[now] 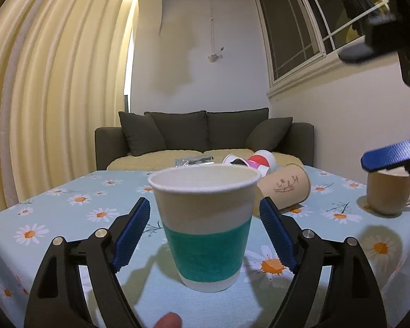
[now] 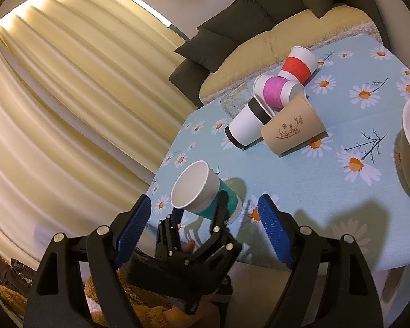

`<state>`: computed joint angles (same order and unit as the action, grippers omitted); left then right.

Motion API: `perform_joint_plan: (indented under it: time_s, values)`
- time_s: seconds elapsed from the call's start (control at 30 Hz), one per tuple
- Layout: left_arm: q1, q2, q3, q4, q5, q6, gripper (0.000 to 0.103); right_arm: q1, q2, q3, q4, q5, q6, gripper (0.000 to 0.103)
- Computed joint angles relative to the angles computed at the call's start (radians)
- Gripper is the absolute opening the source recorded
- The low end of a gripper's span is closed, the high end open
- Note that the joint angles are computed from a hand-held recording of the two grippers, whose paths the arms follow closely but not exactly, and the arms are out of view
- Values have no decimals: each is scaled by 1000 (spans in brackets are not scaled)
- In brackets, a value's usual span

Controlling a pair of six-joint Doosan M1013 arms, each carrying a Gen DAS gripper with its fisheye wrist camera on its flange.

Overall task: Flip cup upright
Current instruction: 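Carry the cup with the left gripper and lower it onto the table, then open the left gripper and pull it back from the upright cup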

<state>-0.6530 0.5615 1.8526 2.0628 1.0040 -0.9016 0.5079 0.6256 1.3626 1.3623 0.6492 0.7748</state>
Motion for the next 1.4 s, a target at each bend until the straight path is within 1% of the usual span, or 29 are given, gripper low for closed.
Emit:
perform_joint_plan:
  time_s: [0.03,0.07,0.27,0.3,0.33,0.37,0.5,0.57,0.67,0.8,0.93,1.07,1.13,1.17,1.27,1.37,1.4]
  values:
    - [0,-8,5,0,-5,3,83,0,-3,4,3,-1,-5,80]
    - [3,-24,16,12,-25,-8,83,0,-6,9,9,-2,-12,80]
    - [1,-104,59,-3,-75,-25,84,-2,-27,41,65,2,-78,80]
    - [2,-115,62,-3,-90,-20,87,-2,-32,47,79,3,-96,80]
    - [2,-129,66,-7,-108,-7,91,-1,-36,54,91,2,-112,80]
    - [2,-138,68,-14,-118,8,93,-1,-40,57,100,2,-122,80]
    - [-12,-195,82,-84,-158,90,94,-1,-54,74,126,-3,-162,80]
    - [-15,-222,88,-119,-190,119,97,0,-61,84,138,-13,-178,81]
    - [-16,-270,94,-204,-265,194,97,3,-75,104,166,-25,-212,83]
    - [-24,-318,107,-250,-308,259,97,13,-90,124,176,-48,-244,85]
    - [-27,-370,124,-297,-362,311,97,35,-111,146,170,-106,-292,89]
    - [-29,-418,147,-336,-402,366,97,61,-141,192,213,-170,-398,93]
    - [-32,-435,158,-349,-412,393,97,76,-155,211,217,-216,-449,94]
    - [-32,-444,165,-354,-417,403,97,87,-166,226,226,-255,-487,95]
    - [-26,-464,187,-384,-442,445,97,111,-191,260,261,-333,-573,95]
    - [-17,-477,209,-366,-468,418,97,128,-210,291,332,-391,-652,95]
    - [-5,-485,223,-332,-508,378,97,133,-217,302,365,-410,-680,95]
